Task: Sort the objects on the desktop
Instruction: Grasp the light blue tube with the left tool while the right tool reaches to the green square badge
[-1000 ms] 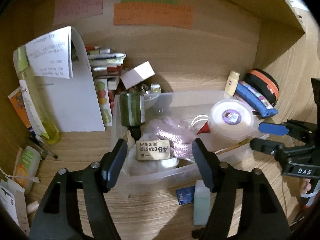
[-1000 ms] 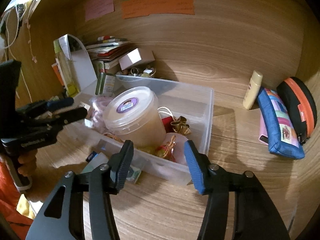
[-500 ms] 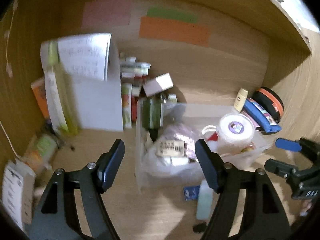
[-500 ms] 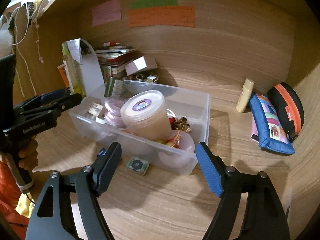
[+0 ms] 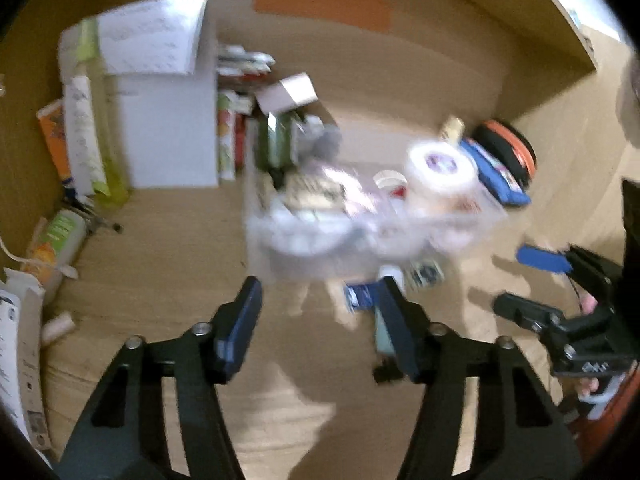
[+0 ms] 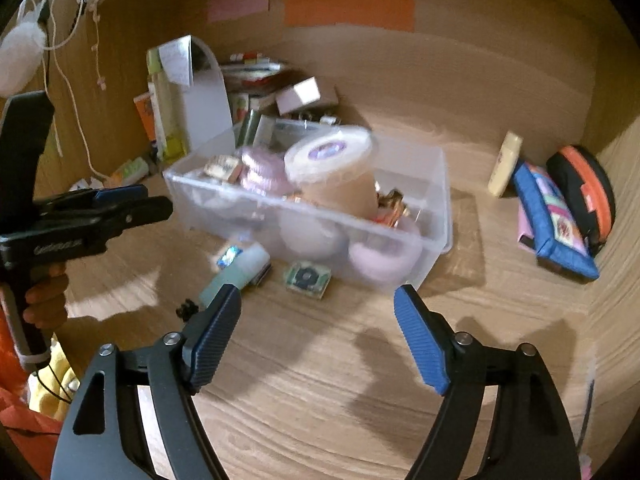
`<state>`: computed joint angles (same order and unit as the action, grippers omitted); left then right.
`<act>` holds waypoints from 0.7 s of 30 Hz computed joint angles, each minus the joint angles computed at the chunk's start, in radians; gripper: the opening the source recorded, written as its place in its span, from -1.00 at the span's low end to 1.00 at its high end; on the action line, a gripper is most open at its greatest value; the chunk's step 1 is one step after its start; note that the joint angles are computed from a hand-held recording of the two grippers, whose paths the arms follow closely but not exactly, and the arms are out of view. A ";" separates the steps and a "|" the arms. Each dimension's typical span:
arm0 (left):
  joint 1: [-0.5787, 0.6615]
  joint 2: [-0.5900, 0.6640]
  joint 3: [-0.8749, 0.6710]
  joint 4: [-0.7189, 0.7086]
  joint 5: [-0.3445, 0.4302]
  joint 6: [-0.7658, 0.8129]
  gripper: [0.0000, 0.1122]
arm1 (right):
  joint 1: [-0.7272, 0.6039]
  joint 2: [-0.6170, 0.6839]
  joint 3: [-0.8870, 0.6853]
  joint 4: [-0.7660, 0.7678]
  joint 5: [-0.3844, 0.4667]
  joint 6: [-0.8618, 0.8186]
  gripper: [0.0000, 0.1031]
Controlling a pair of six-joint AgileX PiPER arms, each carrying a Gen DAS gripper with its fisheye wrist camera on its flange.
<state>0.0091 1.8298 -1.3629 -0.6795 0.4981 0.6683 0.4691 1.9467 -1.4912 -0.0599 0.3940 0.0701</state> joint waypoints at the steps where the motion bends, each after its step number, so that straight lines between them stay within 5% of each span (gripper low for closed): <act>1: -0.009 0.007 -0.003 0.018 0.011 -0.010 -0.04 | -0.001 0.013 -0.007 0.012 0.004 -0.008 0.48; 13: -0.104 0.124 -0.125 0.139 0.152 -0.050 -0.39 | -0.018 0.156 -0.161 0.056 0.094 -0.012 0.46; 21: -0.115 0.161 -0.168 0.192 0.178 -0.108 -0.58 | -0.021 0.254 -0.319 0.131 0.184 -0.082 0.06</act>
<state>-0.1063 1.9907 -1.5311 -0.4874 0.6766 0.5599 0.4478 2.2010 -1.8100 0.0706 0.5782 -0.0118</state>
